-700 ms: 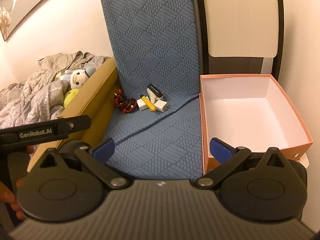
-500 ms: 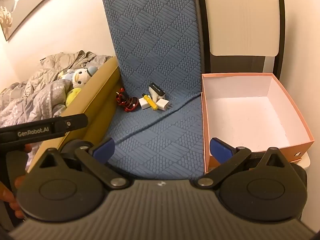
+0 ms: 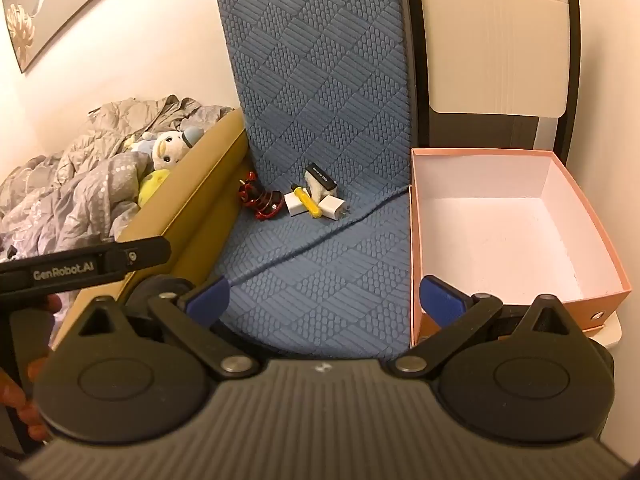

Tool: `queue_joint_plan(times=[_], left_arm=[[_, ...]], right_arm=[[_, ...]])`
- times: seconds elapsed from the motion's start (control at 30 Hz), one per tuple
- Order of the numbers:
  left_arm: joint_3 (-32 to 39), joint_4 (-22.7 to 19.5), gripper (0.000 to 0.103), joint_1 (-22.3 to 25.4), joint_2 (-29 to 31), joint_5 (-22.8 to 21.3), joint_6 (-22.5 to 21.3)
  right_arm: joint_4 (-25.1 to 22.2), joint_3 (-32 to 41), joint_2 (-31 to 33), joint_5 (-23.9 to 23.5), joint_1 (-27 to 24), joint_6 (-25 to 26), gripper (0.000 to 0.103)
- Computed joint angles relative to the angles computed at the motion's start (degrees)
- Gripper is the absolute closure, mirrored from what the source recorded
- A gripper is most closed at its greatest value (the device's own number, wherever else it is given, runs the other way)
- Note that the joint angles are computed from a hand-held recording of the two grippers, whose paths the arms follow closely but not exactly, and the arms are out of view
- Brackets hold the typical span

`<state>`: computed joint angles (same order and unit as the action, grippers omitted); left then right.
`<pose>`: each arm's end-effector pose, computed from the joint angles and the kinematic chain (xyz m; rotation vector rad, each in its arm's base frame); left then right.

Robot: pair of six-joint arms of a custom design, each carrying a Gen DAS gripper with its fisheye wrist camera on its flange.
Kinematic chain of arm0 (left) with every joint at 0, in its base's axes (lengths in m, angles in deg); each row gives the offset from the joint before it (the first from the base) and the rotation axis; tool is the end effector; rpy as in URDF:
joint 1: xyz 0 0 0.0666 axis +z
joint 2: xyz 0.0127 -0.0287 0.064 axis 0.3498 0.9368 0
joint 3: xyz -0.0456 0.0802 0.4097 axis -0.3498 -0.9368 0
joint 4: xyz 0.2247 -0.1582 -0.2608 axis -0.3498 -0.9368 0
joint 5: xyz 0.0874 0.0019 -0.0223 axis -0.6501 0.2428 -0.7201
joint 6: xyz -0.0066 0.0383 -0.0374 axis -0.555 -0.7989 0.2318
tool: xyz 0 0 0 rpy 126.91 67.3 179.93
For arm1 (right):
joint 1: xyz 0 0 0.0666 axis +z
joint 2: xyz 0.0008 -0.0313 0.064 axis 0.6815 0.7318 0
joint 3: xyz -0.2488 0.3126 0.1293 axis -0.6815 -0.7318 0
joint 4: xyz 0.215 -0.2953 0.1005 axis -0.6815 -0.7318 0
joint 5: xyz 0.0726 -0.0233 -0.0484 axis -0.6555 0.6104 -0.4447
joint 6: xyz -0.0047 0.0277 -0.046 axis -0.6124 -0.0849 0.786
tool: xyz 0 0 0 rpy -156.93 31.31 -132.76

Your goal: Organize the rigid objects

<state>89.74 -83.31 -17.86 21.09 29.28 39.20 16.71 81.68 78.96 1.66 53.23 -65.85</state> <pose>0.4028 -0.2892 0.6049 -0.7139 2.1533 0.0476 0.4915 0.1051 0.5867 -0.6492 2.2053 0.5433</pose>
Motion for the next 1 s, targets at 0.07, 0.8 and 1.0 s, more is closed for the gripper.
queue_joint_plan(times=[0.07,0.8,1.0], left_arm=[[0.6,0.0,0.000,0.0,0.2,0.0,-0.3],[-0.9,0.2,0.000,-0.6,0.5,-1.7,1.4],[-1.1,0.2,0.000,-0.7,0.8,-1.7,1.2]], right_arm=[[-0.1,0.0,0.0,-0.1,-0.1,0.2,0.000],[1.5,-1.8,0.1,-0.9,-1.5,0.3,0.000],[1.7,-2.4,0.0,-1.4,-1.7,0.1,0.000]])
